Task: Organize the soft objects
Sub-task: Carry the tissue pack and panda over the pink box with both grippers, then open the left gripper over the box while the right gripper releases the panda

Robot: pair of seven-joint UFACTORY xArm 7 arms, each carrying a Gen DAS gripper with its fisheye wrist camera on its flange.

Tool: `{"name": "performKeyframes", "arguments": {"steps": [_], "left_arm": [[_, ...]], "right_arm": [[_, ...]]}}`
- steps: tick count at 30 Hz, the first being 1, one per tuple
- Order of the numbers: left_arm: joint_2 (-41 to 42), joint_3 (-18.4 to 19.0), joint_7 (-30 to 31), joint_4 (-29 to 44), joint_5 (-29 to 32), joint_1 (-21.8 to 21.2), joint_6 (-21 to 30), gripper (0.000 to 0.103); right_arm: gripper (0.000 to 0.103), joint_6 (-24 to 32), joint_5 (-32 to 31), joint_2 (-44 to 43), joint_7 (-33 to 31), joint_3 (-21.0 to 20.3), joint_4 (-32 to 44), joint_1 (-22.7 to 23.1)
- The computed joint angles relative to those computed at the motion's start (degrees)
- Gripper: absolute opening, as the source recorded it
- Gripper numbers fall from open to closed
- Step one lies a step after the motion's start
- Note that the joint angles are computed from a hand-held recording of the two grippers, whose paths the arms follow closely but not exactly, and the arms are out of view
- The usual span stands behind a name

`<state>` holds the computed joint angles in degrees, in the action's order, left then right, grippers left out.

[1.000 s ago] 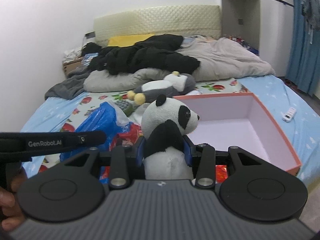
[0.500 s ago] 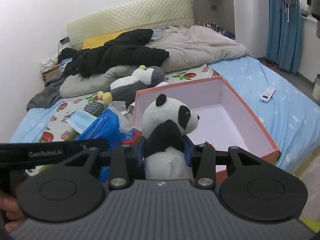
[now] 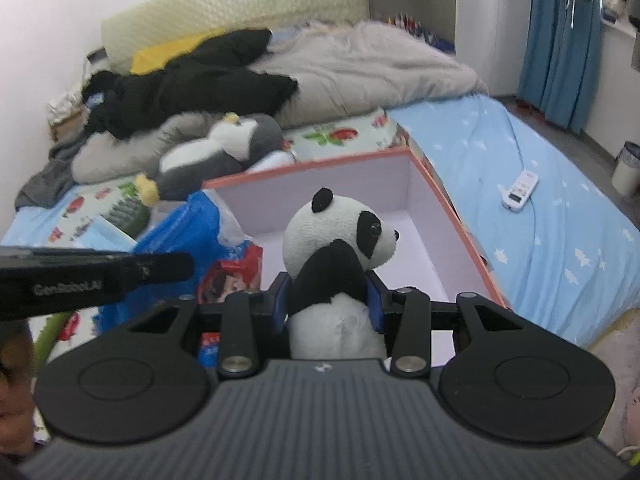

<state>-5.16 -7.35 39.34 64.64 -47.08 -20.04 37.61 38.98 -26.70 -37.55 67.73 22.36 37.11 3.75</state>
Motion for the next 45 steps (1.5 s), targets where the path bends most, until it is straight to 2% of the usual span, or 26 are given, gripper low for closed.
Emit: {"name": "performKeyframes", "arguments": {"steps": [4, 8, 17, 19, 20, 21, 25, 29, 34, 38, 45], "left_arm": [[6.3, -1.4, -4.6, 6.3, 6.0, 0.0, 2.2, 0.005], [11.2, -2.8, -8.8, 11.0, 10.0, 0.6, 4.5, 0.005], [12.2, -4.2, -10.5, 10.7, 15.1, 1.4, 2.5, 0.007], [12.2, -4.1, -11.3, 10.6, 17.5, 1.2, 2.2, 0.029], [11.8, -4.1, -11.4, 10.3, 17.9, 1.2, 2.2, 0.034], [11.2, -4.3, -10.6, 9.5, 17.1, 1.3, 1.6, 0.039], [8.0, -4.3, -6.3, 6.0, 14.0, 1.3, -1.6, 0.039], [3.9, -3.2, -1.7, 2.2, 8.9, 1.0, -2.7, 0.039], [-3.5, -0.8, 5.4, -4.5, 2.9, -0.6, -5.4, 0.039], [-8.8, 2.3, 9.2, -8.4, -1.8, -2.2, -4.9, 0.039], [-18.5, 6.5, 12.4, -15.2, -4.3, -4.5, -4.5, 0.039]], "right_arm": [[0.042, -0.4, 2.0, 2.1, -3.8, -3.7, -0.5, 0.9], [0.042, -0.7, 4.1, 4.2, -6.3, -5.6, -0.8, 1.1], [0.044, -1.1, 6.0, 4.6, -6.8, -6.2, -1.7, 1.1], [0.044, -1.3, 6.5, 4.4, -6.8, -6.3, -2.0, 1.2], [0.046, -1.4, 6.5, 4.2, -6.6, -6.1, -2.1, 1.2], [0.047, -1.4, 6.4, 3.9, -6.3, -5.9, -2.3, 1.1], [0.047, -2.3, 6.4, 1.2, -4.7, -4.8, -3.7, 1.1], [0.047, -2.0, 4.8, -2.3, -1.9, -1.6, -4.6, 0.3], [0.047, -1.8, 3.5, -7.0, 2.5, 2.5, -5.9, 0.4], [0.047, -0.9, 2.3, -9.1, 5.6, 6.0, -5.5, 0.5], [0.047, 0.4, 0.5, -10.5, 10.6, 11.1, -3.9, 0.9]]}}
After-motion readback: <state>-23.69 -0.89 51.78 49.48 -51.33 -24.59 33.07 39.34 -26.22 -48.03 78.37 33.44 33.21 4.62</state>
